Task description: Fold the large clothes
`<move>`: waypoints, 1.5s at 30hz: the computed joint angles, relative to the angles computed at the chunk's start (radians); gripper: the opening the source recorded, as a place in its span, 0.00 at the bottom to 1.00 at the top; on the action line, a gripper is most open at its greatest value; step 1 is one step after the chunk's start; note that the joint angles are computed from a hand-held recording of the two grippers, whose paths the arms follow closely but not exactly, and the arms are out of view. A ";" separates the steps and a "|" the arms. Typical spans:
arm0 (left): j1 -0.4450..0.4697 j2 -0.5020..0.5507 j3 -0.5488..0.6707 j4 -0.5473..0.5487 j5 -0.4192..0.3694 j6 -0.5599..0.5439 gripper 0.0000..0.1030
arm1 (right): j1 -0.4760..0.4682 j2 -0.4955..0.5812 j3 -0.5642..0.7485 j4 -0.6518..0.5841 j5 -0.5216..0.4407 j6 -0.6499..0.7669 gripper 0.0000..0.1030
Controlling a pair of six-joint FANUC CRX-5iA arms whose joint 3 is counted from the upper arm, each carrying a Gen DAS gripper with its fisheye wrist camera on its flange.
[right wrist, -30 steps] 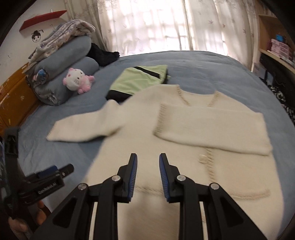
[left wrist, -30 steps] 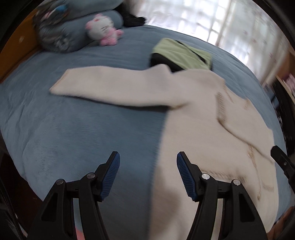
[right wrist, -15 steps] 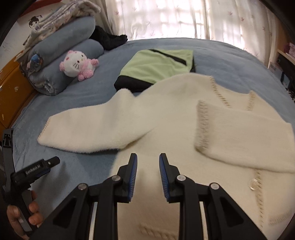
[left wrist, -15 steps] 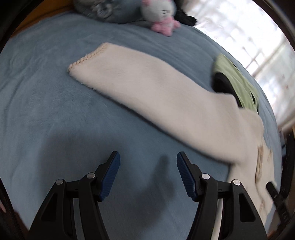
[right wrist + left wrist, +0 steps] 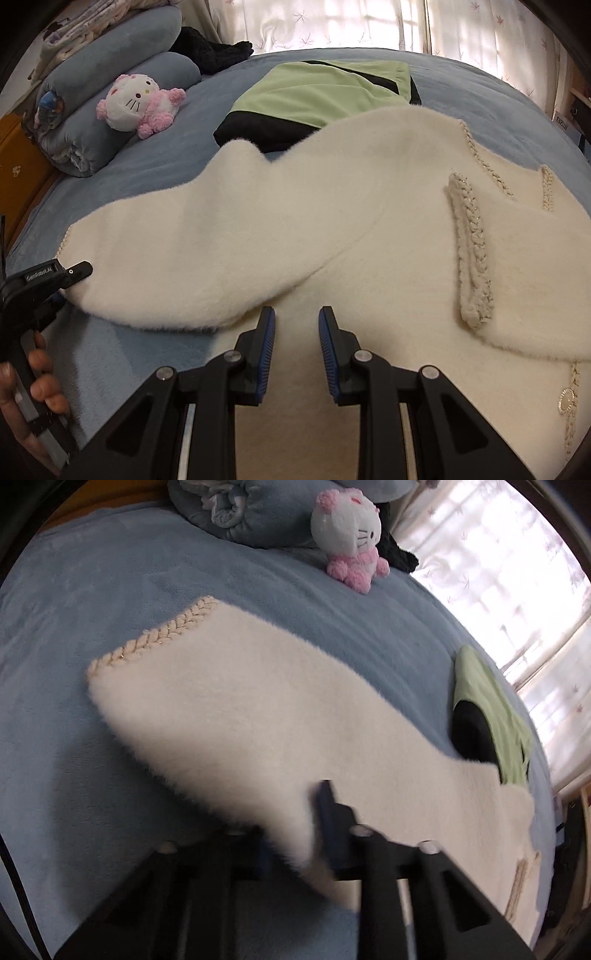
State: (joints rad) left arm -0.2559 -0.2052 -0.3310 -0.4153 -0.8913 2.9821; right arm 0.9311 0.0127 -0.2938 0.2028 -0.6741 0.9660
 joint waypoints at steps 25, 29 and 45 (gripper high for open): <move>-0.392 0.740 0.980 0.203 -0.191 -0.612 0.54 | -0.412 -0.194 -0.079 -0.105 -0.001 0.095 0.24; -0.399 0.857 1.084 0.341 -0.235 -0.728 0.59 | -0.518 -0.178 -0.039 -0.263 -0.039 0.241 0.24; -0.543 0.699 1.115 0.001 -0.452 -0.495 0.59 | -0.609 -0.287 0.006 -0.467 -0.095 0.485 0.24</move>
State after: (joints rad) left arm -0.7990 0.4938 0.7836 -0.4142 -1.3437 2.4874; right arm 0.3224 -0.2746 -0.2876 -0.2647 -0.7689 1.4506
